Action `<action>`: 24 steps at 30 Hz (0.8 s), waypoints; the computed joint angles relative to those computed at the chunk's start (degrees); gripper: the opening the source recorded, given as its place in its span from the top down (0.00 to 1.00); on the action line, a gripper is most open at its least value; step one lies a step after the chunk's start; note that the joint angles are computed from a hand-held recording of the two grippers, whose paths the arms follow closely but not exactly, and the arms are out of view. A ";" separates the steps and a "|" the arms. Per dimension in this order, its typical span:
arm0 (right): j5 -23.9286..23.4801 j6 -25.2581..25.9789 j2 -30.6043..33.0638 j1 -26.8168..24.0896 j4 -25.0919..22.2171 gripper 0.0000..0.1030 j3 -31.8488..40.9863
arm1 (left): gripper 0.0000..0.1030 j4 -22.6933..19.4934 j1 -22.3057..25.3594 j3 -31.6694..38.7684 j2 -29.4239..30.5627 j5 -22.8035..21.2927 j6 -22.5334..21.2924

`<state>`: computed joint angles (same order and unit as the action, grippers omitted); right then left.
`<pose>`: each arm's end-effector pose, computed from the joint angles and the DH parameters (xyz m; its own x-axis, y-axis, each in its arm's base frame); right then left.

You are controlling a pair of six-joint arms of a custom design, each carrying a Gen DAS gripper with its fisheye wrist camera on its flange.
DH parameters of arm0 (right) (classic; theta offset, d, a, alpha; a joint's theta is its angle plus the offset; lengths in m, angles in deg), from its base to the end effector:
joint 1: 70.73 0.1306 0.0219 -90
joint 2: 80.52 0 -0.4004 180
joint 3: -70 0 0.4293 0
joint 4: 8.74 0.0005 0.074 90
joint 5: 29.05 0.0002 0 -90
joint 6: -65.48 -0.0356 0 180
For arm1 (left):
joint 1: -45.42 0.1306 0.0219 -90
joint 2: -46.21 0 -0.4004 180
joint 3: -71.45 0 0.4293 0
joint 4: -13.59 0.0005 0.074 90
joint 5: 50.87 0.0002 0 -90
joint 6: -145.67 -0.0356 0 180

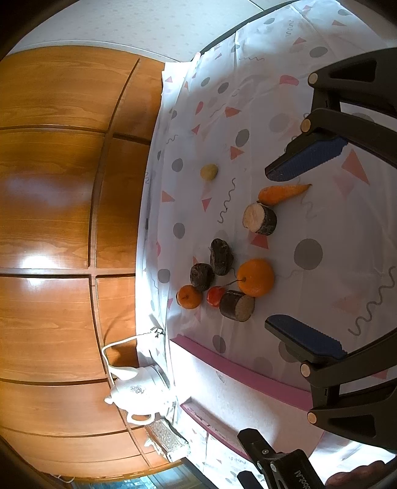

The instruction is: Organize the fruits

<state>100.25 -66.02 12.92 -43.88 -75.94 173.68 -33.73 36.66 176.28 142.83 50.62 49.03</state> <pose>0.4775 0.2159 0.5214 -0.5876 0.2773 -0.7602 0.4646 0.8848 -0.0364 0.5694 -0.0954 0.5208 -0.5843 0.2047 -0.7853 0.3721 0.9275 -0.0351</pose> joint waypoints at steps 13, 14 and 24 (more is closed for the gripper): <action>-0.01 0.45 -0.25 0.05 0.71 0.12 -0.25 | 0.00 -0.20 -0.58 -0.14 -0.21 -0.53 -0.16; 0.07 0.49 -0.23 0.09 0.75 0.12 -0.19 | 0.00 -0.22 -0.59 -0.13 -0.20 -0.51 -0.16; 0.15 0.65 -0.43 0.02 1.08 0.12 -0.27 | 0.00 -0.08 -0.94 -0.29 -0.43 -0.40 -0.16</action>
<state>100.40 -65.36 12.49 -43.86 -74.86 173.41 -33.82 35.72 176.00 142.40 50.22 48.87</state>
